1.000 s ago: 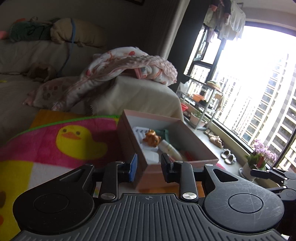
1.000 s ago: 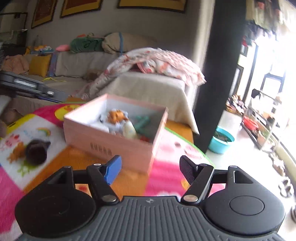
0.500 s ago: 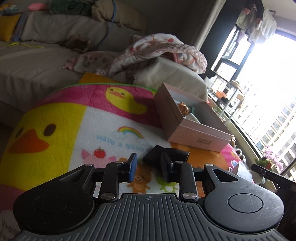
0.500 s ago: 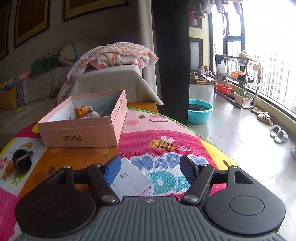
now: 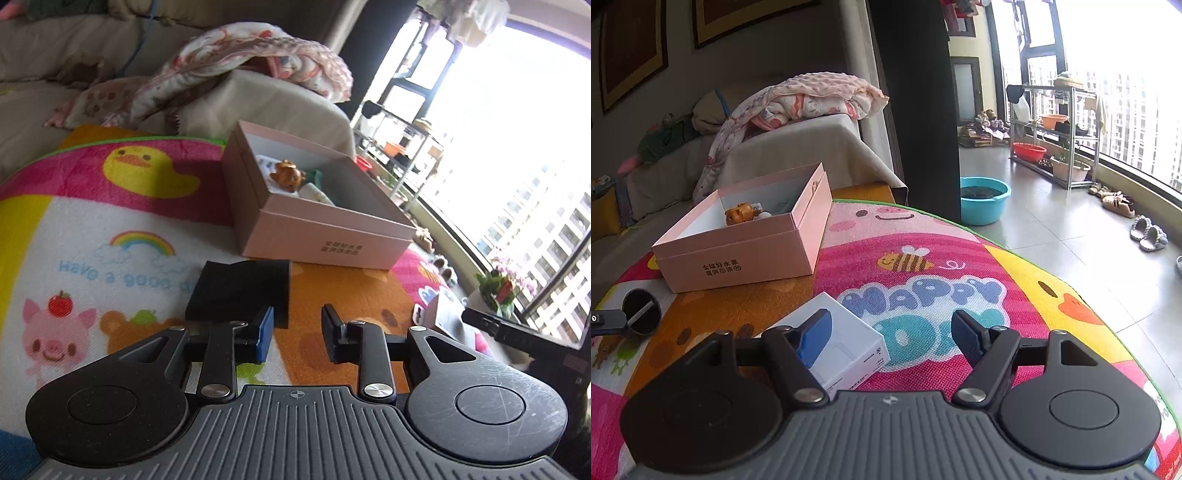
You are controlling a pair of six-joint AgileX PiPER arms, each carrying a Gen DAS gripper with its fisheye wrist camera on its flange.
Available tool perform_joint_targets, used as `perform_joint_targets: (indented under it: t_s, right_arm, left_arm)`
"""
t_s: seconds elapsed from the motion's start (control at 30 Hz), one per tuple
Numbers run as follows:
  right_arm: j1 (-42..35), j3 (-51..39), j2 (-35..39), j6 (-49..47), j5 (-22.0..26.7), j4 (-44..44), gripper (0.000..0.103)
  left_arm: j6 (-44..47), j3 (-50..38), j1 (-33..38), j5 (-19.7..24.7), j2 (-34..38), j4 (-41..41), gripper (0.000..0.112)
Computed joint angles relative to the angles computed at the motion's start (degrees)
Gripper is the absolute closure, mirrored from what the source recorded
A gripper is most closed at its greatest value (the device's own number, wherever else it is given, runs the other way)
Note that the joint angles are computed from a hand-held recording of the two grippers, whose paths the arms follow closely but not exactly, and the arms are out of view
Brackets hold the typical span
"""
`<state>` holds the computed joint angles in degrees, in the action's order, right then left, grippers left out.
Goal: Organize rigid objects
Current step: 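Move the right tool toward the white cable box while the left withdraws from the pink box, then close the left tool on the black cup while the right lines up on the cable box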
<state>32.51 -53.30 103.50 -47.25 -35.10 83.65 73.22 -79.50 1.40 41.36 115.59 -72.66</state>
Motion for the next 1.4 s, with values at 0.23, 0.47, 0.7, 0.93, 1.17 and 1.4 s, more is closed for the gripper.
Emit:
perform_joint_targets:
  t_s: [0.23,0.47,0.7,0.93,1.17,1.4]
  right_arm:
    - [-0.1,-0.5,0.3,-0.7,0.2,0.9,0.029]
    - [-0.8,-0.9,0.5,-1.3,1.5,1.4,0.024]
    - [-6.0,-0.2,-0.8,4.2,15.8,-11.0,0.021]
    - [-4.6,-4.1,1.0,-5.7,22.0,-7.3,0.017]
    - [-1.9,-6.2,2.1,-22.9,20.3,7.5,0.017]
    - [-2.1,-6.4,2.2,-23.6,20.0,8.2,0.017]
  left_arm:
    - [4.9,-1.4,3.2,-3.2,-1.1,-9.0,0.081]
    - [-10.1,-16.3,3.4,-4.2,10.6,1.9,0.081]
    - [-7.2,-12.6,4.5,2.4,11.5,-0.2,0.082]
    - [1.4,-4.2,3.6,7.7,6.2,1.8,0.082]
    - [13.7,5.5,0.1,4.9,-2.0,6.9,0.081]
    - [26.1,11.1,-5.5,0.0,-6.2,8.3,0.066]
